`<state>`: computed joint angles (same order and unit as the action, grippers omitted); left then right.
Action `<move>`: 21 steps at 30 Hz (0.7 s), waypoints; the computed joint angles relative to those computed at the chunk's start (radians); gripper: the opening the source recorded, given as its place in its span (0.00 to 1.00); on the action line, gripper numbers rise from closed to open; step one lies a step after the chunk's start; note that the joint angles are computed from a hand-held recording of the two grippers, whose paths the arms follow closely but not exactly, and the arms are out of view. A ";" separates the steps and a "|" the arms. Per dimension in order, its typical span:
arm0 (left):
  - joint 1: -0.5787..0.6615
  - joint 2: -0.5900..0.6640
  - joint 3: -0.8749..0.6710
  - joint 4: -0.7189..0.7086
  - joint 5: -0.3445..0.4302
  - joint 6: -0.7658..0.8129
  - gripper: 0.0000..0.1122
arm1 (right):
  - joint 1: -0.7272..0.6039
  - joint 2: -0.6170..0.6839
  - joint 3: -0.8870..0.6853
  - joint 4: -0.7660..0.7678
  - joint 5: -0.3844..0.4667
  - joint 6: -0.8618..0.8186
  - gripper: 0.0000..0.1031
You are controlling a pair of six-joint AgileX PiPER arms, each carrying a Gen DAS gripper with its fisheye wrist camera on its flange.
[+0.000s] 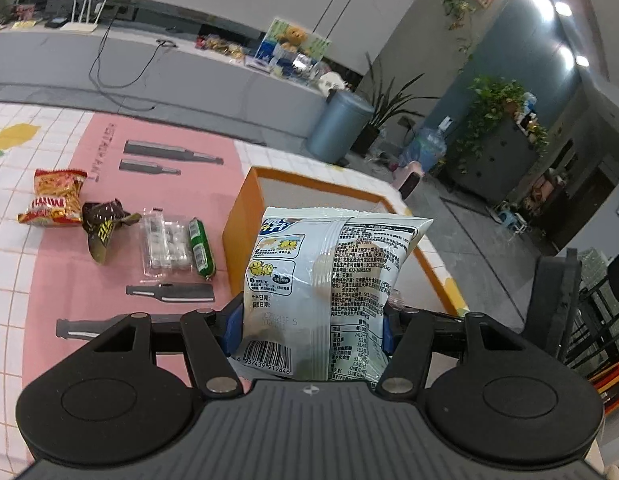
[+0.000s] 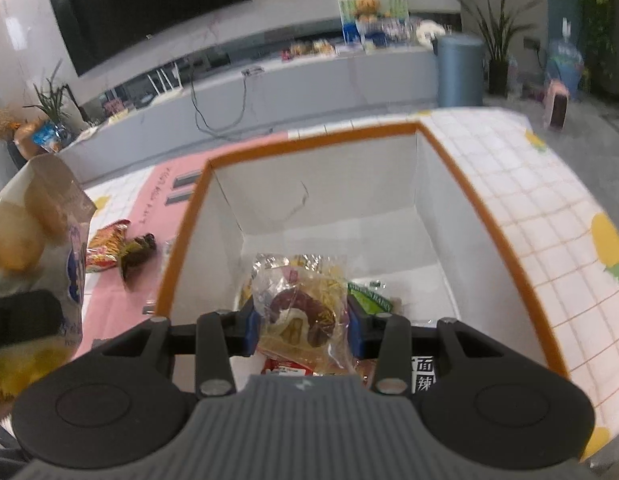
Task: Organize snacks
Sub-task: 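Move the candy bag over the box and open the right gripper while the left carries the bread packet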
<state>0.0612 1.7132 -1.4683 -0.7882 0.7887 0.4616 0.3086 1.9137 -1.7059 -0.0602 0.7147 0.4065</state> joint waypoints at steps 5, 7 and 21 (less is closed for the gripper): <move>-0.013 0.028 -0.028 0.021 -0.006 -0.037 0.62 | -0.005 0.078 -0.099 0.050 0.044 -0.049 0.39; -0.023 0.030 -0.040 0.051 -0.010 -0.062 0.62 | -0.004 0.102 -0.133 0.062 0.063 -0.058 0.39; -0.067 0.065 -0.080 0.058 -0.034 -0.100 0.62 | -0.119 0.175 -0.294 0.094 0.165 -0.149 0.39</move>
<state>-0.0058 1.7785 -1.5481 -0.7305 0.7551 0.3621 0.1899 2.0883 -1.9996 0.0336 0.8793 0.2574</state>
